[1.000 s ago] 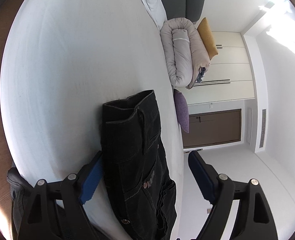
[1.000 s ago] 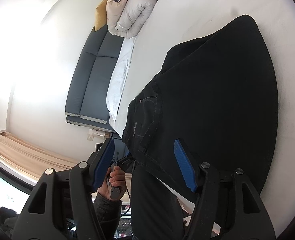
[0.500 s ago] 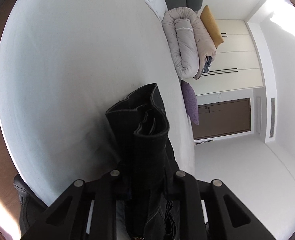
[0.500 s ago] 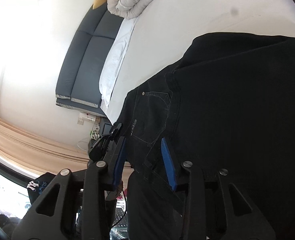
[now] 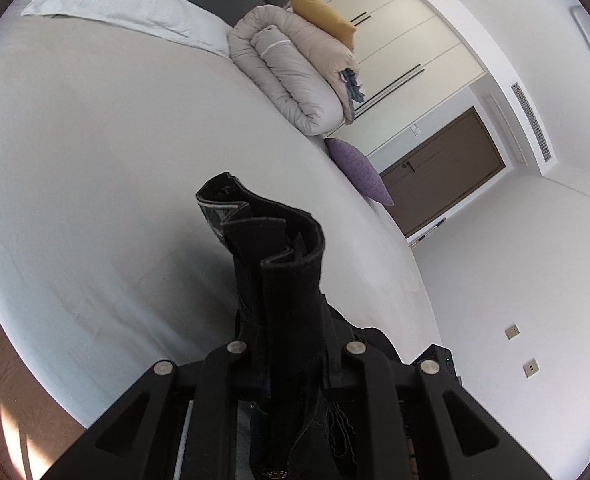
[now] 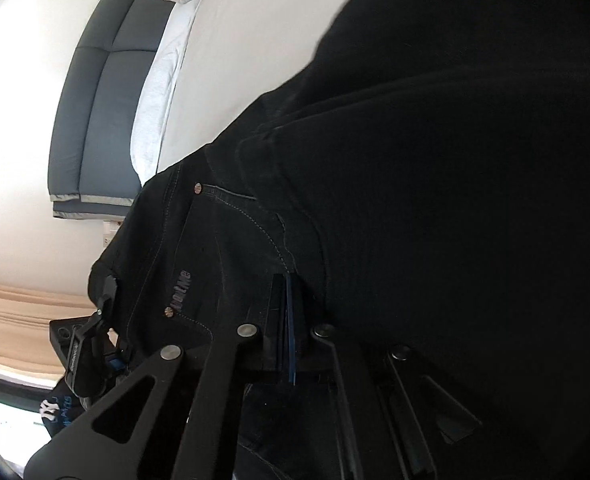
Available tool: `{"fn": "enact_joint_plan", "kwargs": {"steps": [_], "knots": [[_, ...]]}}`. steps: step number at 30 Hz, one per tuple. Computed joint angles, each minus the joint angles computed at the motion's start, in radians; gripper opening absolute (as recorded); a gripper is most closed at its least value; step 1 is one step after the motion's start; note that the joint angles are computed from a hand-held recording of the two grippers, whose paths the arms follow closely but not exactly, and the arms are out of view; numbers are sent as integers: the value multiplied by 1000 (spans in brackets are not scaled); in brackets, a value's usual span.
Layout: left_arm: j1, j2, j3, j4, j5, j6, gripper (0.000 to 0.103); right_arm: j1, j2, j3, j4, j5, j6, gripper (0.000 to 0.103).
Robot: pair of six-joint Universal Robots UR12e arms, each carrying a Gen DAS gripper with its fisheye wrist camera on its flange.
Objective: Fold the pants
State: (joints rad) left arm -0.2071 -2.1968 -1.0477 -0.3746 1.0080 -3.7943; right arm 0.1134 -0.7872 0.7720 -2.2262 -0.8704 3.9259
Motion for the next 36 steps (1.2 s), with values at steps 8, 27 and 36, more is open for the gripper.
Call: {"fn": "enact_joint_plan", "kwargs": {"steps": [8, 27, 36], "knots": [[-32, -19, 72, -45, -15, 120, 16, 8, 0, 20, -54, -49, 17, 0], [-182, 1, 117, -280, 70, 682, 16, -89, -205, 384, -707, 6, 306, 80], [-236, 30, 63, -346, 119, 914, 15, -94, -236, 416, -506, 10, 209, 77]]}}
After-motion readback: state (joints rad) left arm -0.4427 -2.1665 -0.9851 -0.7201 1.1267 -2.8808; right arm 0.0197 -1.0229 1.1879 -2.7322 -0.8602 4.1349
